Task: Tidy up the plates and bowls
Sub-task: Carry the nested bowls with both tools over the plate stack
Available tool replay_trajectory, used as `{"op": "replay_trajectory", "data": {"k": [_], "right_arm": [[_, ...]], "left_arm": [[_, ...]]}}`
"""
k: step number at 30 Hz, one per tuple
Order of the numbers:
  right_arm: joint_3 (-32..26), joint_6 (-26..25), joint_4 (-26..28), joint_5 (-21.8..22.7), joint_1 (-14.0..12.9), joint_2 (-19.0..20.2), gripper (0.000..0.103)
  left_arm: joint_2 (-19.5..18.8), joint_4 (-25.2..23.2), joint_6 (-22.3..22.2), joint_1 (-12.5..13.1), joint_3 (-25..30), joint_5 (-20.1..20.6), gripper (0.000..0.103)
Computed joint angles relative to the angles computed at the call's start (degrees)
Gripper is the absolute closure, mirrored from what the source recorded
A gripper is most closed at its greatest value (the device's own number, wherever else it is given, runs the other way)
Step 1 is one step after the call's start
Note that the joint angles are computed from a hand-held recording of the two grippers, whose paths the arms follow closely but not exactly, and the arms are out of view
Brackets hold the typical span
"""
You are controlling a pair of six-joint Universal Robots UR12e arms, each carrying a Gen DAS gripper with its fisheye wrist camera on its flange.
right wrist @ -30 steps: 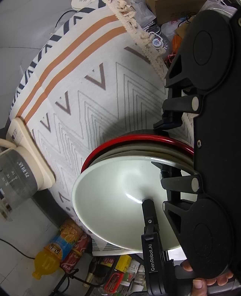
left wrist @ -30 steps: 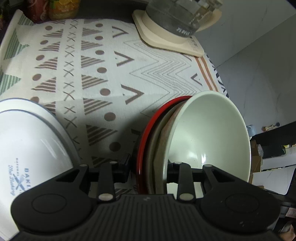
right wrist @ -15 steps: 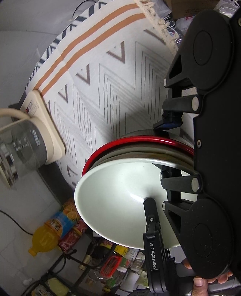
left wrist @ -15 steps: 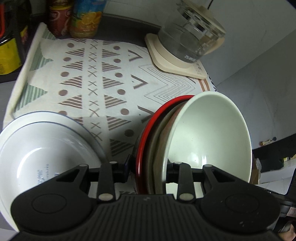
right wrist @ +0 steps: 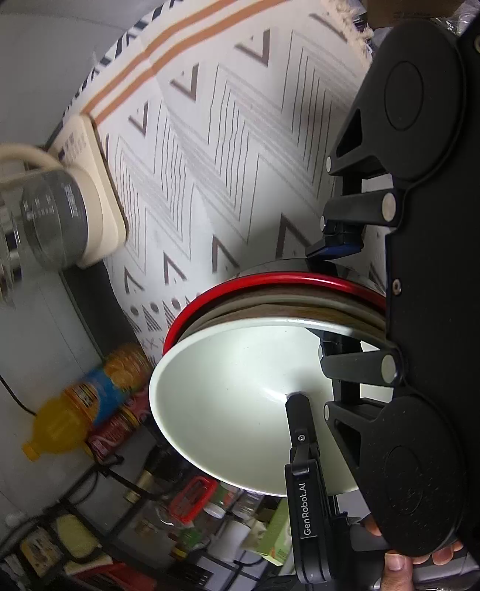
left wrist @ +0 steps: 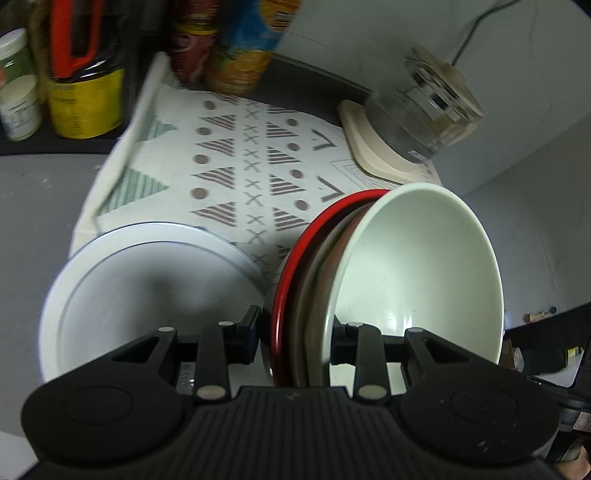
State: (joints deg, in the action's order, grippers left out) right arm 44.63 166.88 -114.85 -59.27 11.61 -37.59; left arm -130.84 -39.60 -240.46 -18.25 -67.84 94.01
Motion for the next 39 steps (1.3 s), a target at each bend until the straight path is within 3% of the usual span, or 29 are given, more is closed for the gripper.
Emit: {"op": "replay_trajectory", "data": {"k": [21,39], "right_arm": [[-4.2,-7.8,8.6,0.4,3.4,1.8,0.071],[-2.5,-6.9,10.4,-0.8,4.8,1.4,0.071]], "left_arm": [[6.6,0.8,-8.4,0.4,-10.6,3.4,0.071],[8.5,1.2,-10.6,1.1,-15.2,1.1,0.071]]}}
